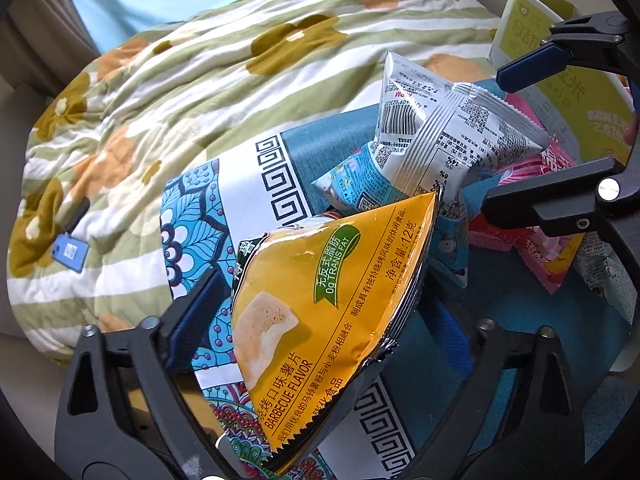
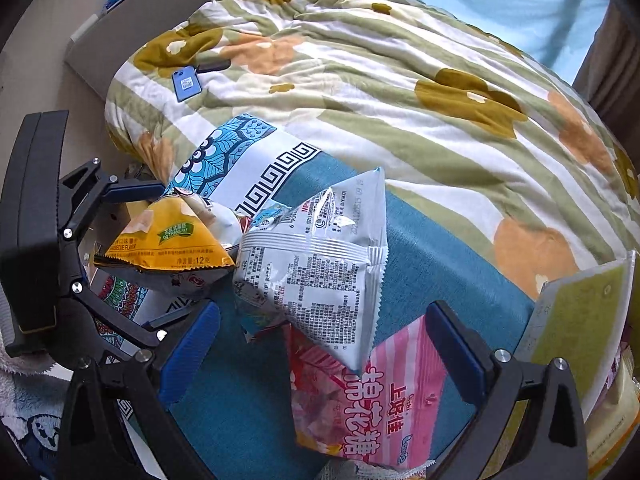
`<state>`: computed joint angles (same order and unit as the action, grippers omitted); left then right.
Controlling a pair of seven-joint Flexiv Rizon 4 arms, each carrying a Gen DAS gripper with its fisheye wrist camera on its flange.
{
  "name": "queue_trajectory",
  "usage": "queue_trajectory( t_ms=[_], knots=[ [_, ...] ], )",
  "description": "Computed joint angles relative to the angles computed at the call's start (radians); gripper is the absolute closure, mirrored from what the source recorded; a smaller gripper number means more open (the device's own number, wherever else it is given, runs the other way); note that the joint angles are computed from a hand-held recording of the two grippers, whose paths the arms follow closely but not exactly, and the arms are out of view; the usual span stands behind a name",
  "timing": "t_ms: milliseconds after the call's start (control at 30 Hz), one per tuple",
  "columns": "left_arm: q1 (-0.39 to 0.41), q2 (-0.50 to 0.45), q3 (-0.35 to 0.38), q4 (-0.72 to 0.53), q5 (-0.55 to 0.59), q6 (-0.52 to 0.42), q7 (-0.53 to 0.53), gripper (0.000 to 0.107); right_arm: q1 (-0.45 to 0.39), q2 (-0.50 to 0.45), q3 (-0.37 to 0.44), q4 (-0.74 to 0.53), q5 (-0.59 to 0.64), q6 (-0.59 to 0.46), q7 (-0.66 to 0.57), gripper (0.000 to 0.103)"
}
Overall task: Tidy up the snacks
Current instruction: 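Grasp the yellow barbecue chip bag with the left tool while the right tool grasps the white-blue bag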
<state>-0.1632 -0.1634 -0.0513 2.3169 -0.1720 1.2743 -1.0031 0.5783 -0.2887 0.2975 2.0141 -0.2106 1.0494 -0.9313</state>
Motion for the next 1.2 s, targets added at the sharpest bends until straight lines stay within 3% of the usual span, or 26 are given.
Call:
queue_trajectory(
  t_ms=[300,933,1000,1033,1067,1200],
  knots=[
    [0.015,0.019,0.001,0.019,-0.047,-0.008,0.046,0.041,-0.018,-0.058,0.018,-0.065,0.062,-0.006,-0.098,0.001],
    [0.037,0.045,0.023,0.047,-0.03,-0.006,0.028,0.042,-0.07,-0.163,0.08,-0.193,0.248,0.008,-0.276,0.001],
    [0.035,0.046,0.026,0.044,-0.018,-0.009,0.02,0.043,-0.083,-0.174,0.095,-0.207,0.283,0.006,-0.311,0.01],
    [0.033,0.047,0.029,0.043,-0.004,-0.009,0.012,0.043,-0.095,-0.18,0.11,-0.217,0.308,-0.003,-0.338,0.027],
    [0.031,0.047,0.032,0.041,0.008,-0.01,0.003,0.044,-0.112,-0.187,0.131,-0.232,0.345,-0.016,-0.369,0.037],
    [0.034,0.073,0.027,0.056,-0.019,-0.007,0.015,0.046,-0.08,-0.17,0.102,-0.216,0.345,-0.004,-0.369,0.043]
  ],
)
